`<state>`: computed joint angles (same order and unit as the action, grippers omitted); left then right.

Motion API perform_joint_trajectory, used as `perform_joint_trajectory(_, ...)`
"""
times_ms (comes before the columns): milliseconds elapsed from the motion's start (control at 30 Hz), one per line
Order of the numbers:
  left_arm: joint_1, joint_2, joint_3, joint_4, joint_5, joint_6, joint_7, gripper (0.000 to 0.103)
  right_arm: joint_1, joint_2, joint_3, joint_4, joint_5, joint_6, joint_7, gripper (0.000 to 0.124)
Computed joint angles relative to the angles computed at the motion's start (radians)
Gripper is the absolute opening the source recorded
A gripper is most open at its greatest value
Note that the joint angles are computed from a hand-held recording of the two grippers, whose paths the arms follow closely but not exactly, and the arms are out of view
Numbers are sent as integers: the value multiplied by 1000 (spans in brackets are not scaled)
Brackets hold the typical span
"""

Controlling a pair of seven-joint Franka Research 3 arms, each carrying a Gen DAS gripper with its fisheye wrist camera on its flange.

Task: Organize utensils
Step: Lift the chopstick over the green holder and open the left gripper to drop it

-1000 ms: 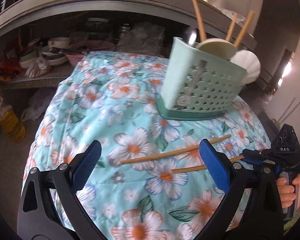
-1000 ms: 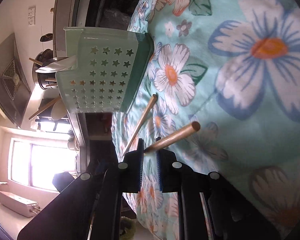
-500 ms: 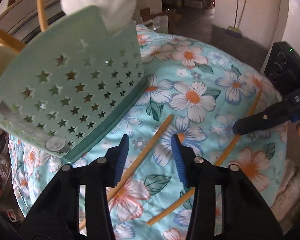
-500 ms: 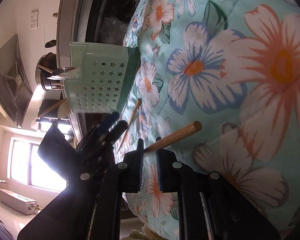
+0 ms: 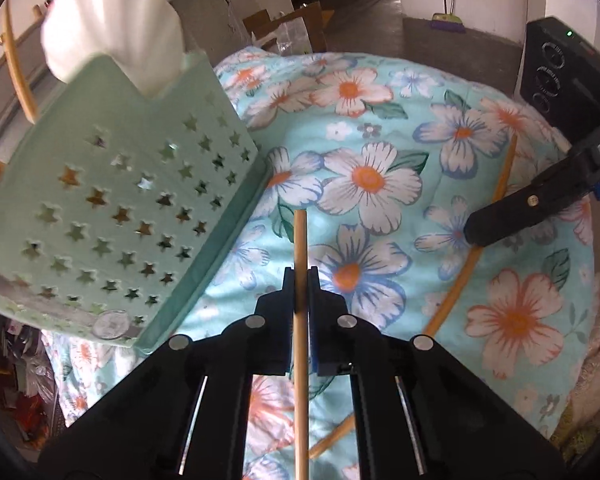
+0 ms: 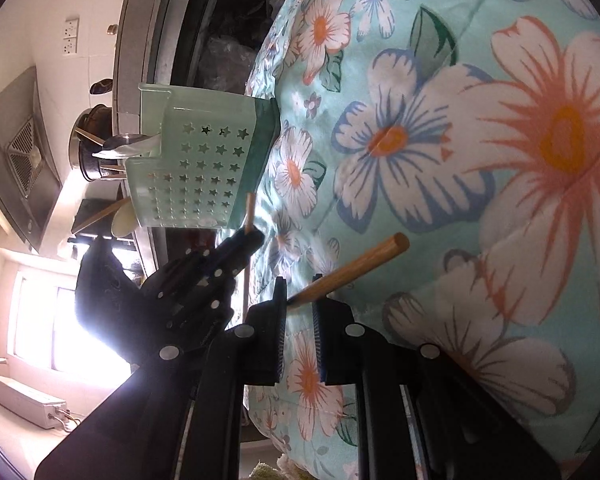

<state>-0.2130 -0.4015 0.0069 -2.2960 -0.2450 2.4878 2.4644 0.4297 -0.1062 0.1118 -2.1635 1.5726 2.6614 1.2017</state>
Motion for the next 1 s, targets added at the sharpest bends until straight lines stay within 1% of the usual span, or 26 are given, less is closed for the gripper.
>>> perform_joint_trajectory(67,-3,-37,6,-9,-11,14,1,5,1,0,1,2,-4,3,4,13)
perform_joint_trajectory(133,-10,-75,28,-7,-37,11,-3,5,1,0,2,3,-8,7,6,13)
perform_joint_trajectory(233,-19,-122,80,29,-99,-28,-21,5,3,2,3,8,-16,15,12,13)
perform_joint_trajectory(367,-45,-195,160,85,-230,-87,-49,5,6,4,5,12,-29,25,22,13)
perform_joint_trajectory(467,-73,-211,214,145,-346,-78,-64,5,8,4,6,14,-37,30,29,13)
perform_joint_trajectory(500,-82,-213,224,159,-384,-62,-68,5,8,4,6,15,-38,32,30,13)
perform_joint_trajectory(600,-112,-221,249,197,-497,37,-69,5,10,5,6,15,-42,36,35,13)
perform_joint_trajectory(700,-166,-199,275,239,-613,157,-70,5,11,6,7,15,-53,42,46,13)
perform_joint_trajectory(767,-222,-171,301,270,-710,252,-48,5,12,6,8,15,-56,46,52,13)
perform_joint_trajectory(833,-263,-133,315,306,-792,337,-34,5,13,6,8,16,-57,48,57,13)
perform_joint_trajectory(867,-271,-115,316,325,-820,368,-34,5,13,6,8,15,-57,49,56,13)
perform_joint_trajectory(933,-316,-71,327,362,-913,457,19,5,13,5,7,14,-52,48,53,13)
perform_joint_trajectory(967,-343,-47,328,380,-969,522,74,5,13,5,7,13,-47,48,50,13)
perform_joint_trajectory(1000,-362,-23,332,409,-1016,569,121,5,13,4,6,13,-43,48,48,13)
